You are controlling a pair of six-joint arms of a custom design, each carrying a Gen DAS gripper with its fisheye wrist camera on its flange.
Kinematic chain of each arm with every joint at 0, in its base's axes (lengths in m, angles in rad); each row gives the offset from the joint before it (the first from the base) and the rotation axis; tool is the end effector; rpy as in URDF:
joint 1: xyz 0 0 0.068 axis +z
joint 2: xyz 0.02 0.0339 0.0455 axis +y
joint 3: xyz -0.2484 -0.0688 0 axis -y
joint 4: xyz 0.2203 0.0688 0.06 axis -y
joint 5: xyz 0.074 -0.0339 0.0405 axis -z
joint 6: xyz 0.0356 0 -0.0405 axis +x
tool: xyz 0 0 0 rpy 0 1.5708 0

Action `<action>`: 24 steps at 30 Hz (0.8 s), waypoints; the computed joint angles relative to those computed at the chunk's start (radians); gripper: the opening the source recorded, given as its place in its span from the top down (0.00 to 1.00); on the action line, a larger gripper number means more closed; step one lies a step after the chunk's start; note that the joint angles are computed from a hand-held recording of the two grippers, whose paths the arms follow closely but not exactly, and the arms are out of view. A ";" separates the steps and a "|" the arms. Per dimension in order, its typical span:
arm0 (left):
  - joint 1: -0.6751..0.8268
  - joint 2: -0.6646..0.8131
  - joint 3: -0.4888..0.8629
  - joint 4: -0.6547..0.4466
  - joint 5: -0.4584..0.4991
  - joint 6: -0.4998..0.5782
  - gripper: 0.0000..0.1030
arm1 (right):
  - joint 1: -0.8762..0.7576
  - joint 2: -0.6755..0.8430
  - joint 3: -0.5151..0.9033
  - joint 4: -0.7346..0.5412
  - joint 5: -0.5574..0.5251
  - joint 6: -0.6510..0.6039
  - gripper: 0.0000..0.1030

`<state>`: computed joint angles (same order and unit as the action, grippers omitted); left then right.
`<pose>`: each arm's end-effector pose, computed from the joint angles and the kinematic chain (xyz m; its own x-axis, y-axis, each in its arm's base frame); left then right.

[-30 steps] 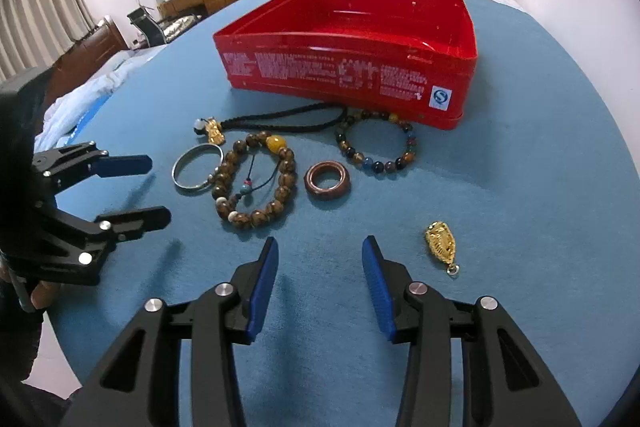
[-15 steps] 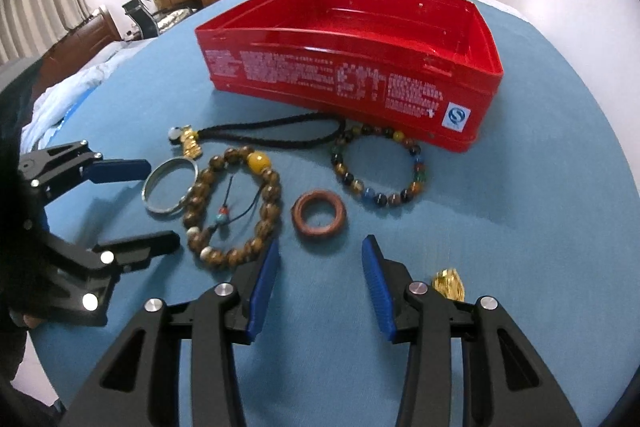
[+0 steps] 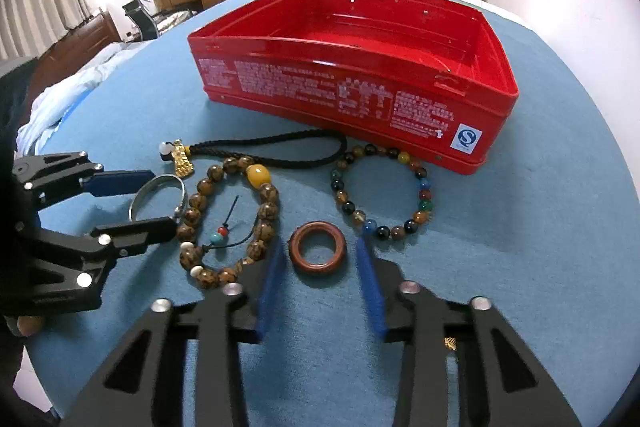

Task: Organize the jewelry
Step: 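Grasp the silver bangle with the left gripper while the right gripper grasps the wooden ring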

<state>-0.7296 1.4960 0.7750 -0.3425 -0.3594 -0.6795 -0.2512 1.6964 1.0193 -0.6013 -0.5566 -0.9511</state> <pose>0.2012 -0.1631 0.1670 -0.8189 -0.0569 -0.5711 -0.0231 0.9975 -0.0662 0.2860 -0.0540 0.1689 -0.5904 -0.5621 -0.5792 -0.7181 0.6934 0.0592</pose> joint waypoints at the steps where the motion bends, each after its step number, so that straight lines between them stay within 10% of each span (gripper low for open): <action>1: -0.006 -0.005 -0.002 -0.006 -0.005 -0.003 0.54 | -0.002 0.005 0.007 -0.009 -0.002 -0.002 0.71; 24: -0.070 -0.064 -0.011 -0.066 -0.051 -0.067 0.54 | -0.047 -0.009 0.012 -0.070 -0.017 -0.053 0.71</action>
